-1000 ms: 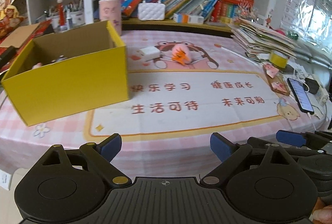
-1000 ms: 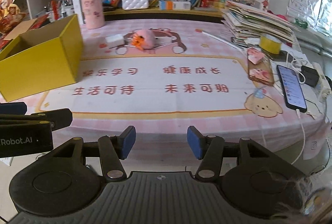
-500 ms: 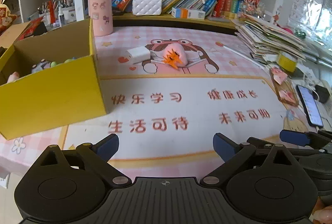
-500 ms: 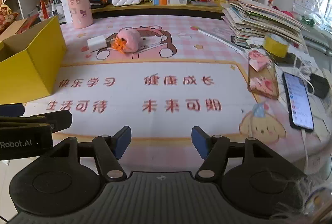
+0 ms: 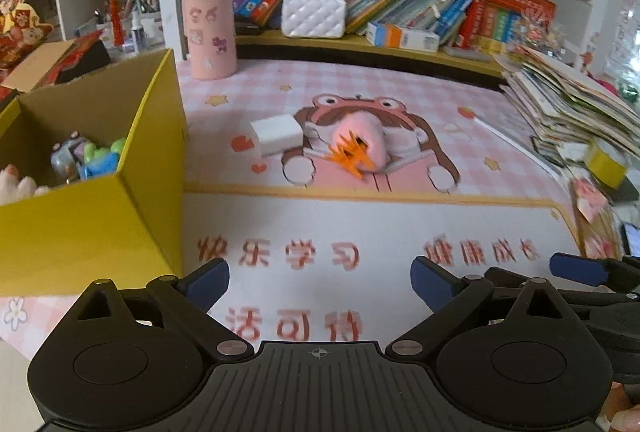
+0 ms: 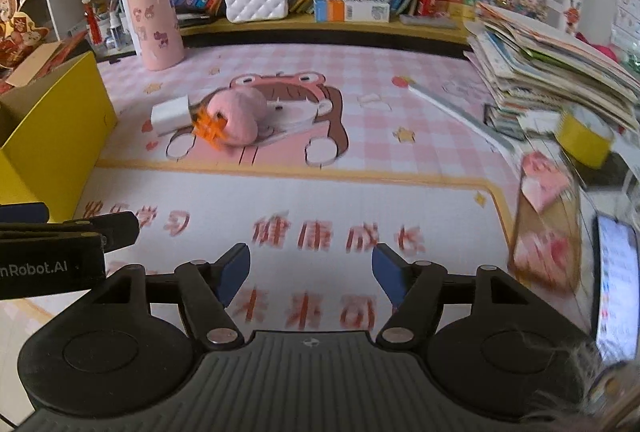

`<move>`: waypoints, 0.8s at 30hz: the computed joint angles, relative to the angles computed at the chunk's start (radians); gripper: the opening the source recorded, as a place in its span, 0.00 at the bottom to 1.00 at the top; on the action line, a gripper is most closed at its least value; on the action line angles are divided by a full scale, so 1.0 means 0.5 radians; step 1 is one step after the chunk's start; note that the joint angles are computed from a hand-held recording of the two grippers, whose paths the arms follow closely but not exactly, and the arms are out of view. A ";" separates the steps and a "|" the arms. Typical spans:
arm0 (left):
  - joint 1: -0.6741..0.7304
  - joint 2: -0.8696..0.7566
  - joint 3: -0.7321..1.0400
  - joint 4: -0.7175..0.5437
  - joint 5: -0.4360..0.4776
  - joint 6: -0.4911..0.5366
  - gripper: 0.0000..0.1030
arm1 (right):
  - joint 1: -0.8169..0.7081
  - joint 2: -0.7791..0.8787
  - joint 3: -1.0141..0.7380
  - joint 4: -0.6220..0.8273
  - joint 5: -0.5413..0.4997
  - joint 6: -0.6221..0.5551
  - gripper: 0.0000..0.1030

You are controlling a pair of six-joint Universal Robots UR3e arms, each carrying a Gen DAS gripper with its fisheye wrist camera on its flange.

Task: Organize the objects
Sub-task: 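Grasp the white block with the left gripper while the right gripper grasps the pink plush chick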

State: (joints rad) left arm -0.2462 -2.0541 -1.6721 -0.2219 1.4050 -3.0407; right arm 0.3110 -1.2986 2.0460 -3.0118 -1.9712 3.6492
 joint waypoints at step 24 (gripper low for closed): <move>-0.287 -0.875 1.447 -0.535 0.708 -0.245 0.96 | -0.801 0.956 -1.442 0.340 1.376 -0.502 0.72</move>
State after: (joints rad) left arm -0.3900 -2.4919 -0.9488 -0.4895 1.7588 -3.1632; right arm -0.0893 -0.8208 1.3252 -2.8418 -1.2830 3.3980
